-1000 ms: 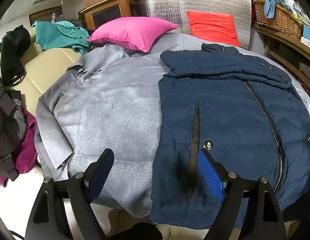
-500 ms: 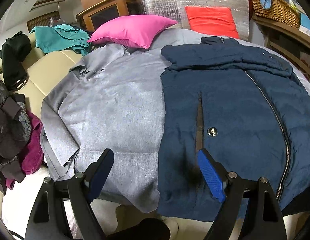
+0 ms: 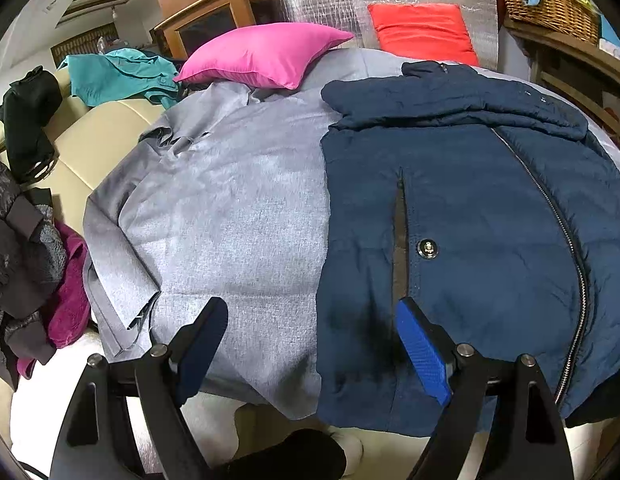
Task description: Fold large clothes
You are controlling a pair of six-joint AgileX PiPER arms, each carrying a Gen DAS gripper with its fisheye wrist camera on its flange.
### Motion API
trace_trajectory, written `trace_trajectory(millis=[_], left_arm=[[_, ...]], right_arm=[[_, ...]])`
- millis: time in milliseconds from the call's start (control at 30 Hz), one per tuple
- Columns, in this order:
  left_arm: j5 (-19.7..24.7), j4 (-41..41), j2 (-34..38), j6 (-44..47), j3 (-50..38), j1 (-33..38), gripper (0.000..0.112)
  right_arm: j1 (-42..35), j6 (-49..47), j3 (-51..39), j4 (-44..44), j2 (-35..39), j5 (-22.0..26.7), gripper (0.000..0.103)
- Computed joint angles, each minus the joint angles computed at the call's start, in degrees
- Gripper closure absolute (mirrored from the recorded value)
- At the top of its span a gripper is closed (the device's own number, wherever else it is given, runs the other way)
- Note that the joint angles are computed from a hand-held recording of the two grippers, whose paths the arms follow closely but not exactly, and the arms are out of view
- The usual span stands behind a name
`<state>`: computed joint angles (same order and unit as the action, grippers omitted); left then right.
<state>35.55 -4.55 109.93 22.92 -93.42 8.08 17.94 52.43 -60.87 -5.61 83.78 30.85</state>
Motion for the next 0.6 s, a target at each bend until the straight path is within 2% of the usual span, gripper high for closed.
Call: trace_trajectory(millis=[100,200,400,533,600], left_arm=[[0.37,0.11,0.19,0.17,-0.17,0.01,0.026],[4.15,-2.71,1.59,2.21,-2.75,0.85,0.026],[24.47,-16.46,10.68,3.07,-18.06,7.44,0.026],[28.53,-18.33,13.17,1.30,-21.25,8.93,0.026],[32.04,-20.78,15.08,1.35,-23.55,9.76,0.026]], right_arm=[[0.13,-0.10,-0.28,0.31,0.38,0.13,0.033],[0.14,-0.53,-0.40,0.81,0.67,0.30,0.033],[-0.43,-1.34,0.45,2.77,0.52,-0.04,0.033],[-1.60,-2.03,2.22,5.16,-0.42,-1.65,0.033],[-1.98,-1.81,2.62,5.50,-0.55,-1.88,0.033]])
